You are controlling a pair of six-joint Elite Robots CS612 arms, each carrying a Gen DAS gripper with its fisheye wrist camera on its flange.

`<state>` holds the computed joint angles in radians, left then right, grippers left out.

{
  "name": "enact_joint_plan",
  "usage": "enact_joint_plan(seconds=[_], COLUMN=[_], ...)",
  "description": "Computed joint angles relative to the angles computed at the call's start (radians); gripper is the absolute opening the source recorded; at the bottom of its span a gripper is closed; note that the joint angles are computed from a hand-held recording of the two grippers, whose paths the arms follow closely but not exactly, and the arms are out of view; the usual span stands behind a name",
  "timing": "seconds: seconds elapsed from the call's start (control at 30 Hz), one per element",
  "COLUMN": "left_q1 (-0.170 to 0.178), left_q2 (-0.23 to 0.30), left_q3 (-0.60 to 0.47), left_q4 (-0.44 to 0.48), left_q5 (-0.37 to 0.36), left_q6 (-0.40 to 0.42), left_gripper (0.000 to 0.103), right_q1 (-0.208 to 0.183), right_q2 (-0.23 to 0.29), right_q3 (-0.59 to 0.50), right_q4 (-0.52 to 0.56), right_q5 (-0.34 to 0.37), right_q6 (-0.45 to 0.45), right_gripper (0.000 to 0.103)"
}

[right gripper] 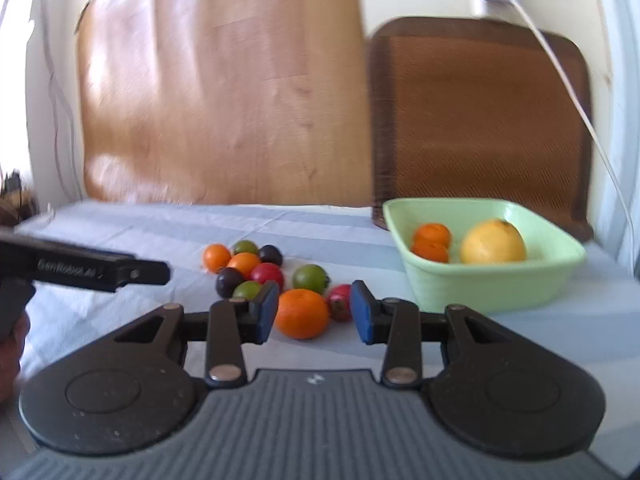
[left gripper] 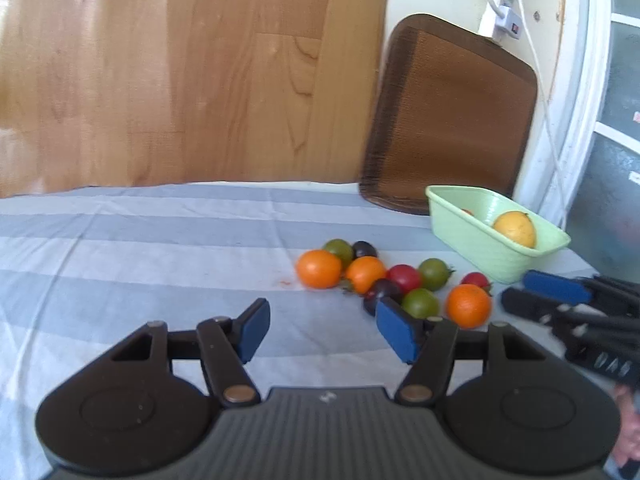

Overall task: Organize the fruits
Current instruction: 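Grasp the dark purple tomato with the left tool while the right tool grasps a green tomato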

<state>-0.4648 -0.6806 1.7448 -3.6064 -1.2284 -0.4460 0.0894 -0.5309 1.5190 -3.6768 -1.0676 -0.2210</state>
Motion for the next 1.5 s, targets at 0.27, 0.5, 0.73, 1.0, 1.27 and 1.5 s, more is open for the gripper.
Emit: enact_joint_plan(seconds=[0.27,0.5,0.73,1.0,1.27,1.5], left_q1=[0.053,0.059,0.049,0.034,0.029,0.008], left_q2=[0.010,0.018,0.032,0.043,0.021,0.002], left_q3=[-0.027,-0.055,-0.109,-0.143,-0.075,-0.004], left_q4=[-0.019,0.012,0.099,0.189,0.118,0.020], left_q5=[-0.213,-0.258,-0.267,-0.195,-0.191,-0.117], left_q6=[-0.084,-0.069,-0.037,-0.040,-0.031,0.014], left_gripper=[0.061,0.060,0.060,0.029,0.029,0.029], right_q1=[0.074,0.097,0.075,0.070,0.081,0.090], right_q2=[0.026,0.053,0.052,0.051,0.049,0.035], right_q3=[-0.074,-0.087,-0.061,-0.057,-0.060,-0.064], right_q4=[0.119,0.073,-0.005,0.002,0.032,0.090], right_q5=[-0.112,-0.185,-0.167,-0.150,-0.170,-0.203], right_q6=[-0.391,-0.620,-0.603,-0.666,-0.752,-0.762], right_gripper=[0.041,0.028,0.028,0.028,0.028,0.030])
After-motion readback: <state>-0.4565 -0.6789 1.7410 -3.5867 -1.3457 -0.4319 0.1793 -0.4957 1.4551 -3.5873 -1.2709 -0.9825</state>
